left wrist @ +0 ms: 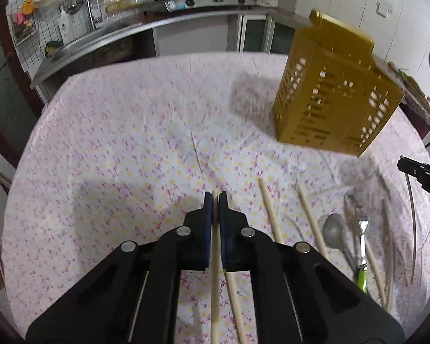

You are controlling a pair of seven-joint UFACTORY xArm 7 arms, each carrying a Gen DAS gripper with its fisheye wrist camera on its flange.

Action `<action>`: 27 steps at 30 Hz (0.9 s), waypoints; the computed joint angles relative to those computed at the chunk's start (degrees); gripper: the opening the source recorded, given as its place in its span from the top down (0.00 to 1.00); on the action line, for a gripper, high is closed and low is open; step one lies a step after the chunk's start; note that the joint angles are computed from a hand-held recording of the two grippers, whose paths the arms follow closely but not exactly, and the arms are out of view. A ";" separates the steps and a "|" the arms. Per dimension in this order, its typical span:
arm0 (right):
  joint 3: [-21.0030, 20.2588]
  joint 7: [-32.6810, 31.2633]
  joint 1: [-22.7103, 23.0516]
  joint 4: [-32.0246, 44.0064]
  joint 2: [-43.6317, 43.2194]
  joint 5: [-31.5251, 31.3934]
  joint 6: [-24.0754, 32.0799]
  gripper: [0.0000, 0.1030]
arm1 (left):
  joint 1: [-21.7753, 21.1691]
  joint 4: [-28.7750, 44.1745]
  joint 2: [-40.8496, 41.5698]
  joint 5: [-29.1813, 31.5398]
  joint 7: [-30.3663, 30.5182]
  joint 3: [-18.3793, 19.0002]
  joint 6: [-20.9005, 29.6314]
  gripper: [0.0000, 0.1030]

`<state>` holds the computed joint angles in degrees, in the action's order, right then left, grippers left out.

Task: Organize utensils
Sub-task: 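Lift both held chopsticks and carry them above the yellow slotted holder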

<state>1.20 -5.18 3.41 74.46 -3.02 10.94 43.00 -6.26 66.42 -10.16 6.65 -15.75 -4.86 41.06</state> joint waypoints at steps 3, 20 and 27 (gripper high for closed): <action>-0.32 -0.80 -0.16 0.17 -1.31 1.20 -0.56 0.94 | 0.21 0.02 -1.42 0.47 -1.13 -0.13 -0.59 0.97; -1.73 -3.92 0.36 -0.03 -6.71 5.82 -4.39 0.94 | 1.57 1.20 -6.97 1.22 -3.14 -0.89 -4.09 0.97; -1.94 -3.57 0.48 -0.34 -8.51 5.28 -6.13 0.94 | 1.52 0.59 -8.43 1.16 -3.08 -1.28 -4.59 0.97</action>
<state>-0.75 -8.75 3.88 74.13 -11.52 16.22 36.87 -4.74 67.01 -18.59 7.81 -18.83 -6.15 36.48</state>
